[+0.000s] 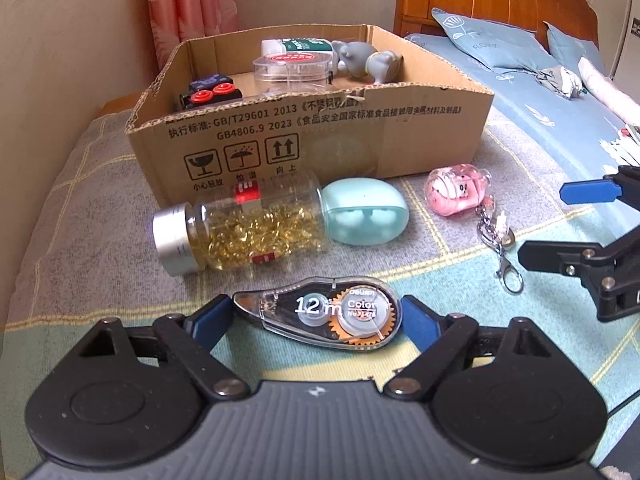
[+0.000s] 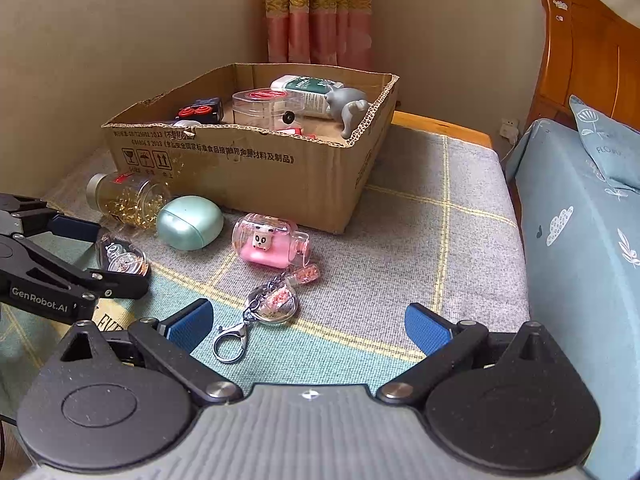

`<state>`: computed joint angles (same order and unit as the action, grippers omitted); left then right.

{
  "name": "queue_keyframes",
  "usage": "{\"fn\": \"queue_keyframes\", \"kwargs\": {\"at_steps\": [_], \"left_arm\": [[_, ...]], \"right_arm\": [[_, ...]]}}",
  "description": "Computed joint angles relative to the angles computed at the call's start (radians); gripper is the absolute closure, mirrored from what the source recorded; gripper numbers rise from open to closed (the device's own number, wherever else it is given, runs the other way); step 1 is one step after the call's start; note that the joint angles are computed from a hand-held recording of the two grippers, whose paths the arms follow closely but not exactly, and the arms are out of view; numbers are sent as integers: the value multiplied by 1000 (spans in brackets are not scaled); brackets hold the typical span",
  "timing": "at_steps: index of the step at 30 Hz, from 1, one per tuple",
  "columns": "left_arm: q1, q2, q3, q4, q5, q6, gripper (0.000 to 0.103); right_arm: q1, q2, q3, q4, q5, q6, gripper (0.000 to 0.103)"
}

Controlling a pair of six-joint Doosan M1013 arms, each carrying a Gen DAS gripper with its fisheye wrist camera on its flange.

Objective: Organize rigid objects
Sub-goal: 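Close the left gripper on the correction tape dispenser, then lift the tape dispenser with the left gripper while the right gripper grasps the pink keychain bottle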

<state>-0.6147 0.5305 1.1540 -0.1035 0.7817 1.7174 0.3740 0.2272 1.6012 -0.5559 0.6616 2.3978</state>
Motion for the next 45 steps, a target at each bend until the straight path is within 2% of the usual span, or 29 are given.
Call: {"fn": "queue_keyframes", "kwargs": {"at_steps": [8,13,21,25,28,31,34,36,45], "left_arm": [[6,-3,10,-35,-14,85,11],[12,-4,8,-73,-7,148,14],[31,-19,35,26,-33,2,14],[42,-24,43,31,-36,-20,14],[47,-23,42,18,-36,-14,14],[47,-23,44,11,-42,-2,14],[49,-17,34,0,-34,12,14],[50,-15,30,-1,-28,19,14],[48,-16,3,4,11,47,14]], "right_arm": [[0,14,-23,19,-1,-15,0],[5,23,-39,22,10,-23,0],[6,66,-91,50,4,-53,3],[2,99,-129,83,28,-74,15],[11,119,-148,20,60,-12,20],[11,131,-161,9,83,14,32],[16,139,-170,-27,102,31,38],[17,142,-174,-38,109,36,46],[19,133,-179,-6,125,-50,47]]}}
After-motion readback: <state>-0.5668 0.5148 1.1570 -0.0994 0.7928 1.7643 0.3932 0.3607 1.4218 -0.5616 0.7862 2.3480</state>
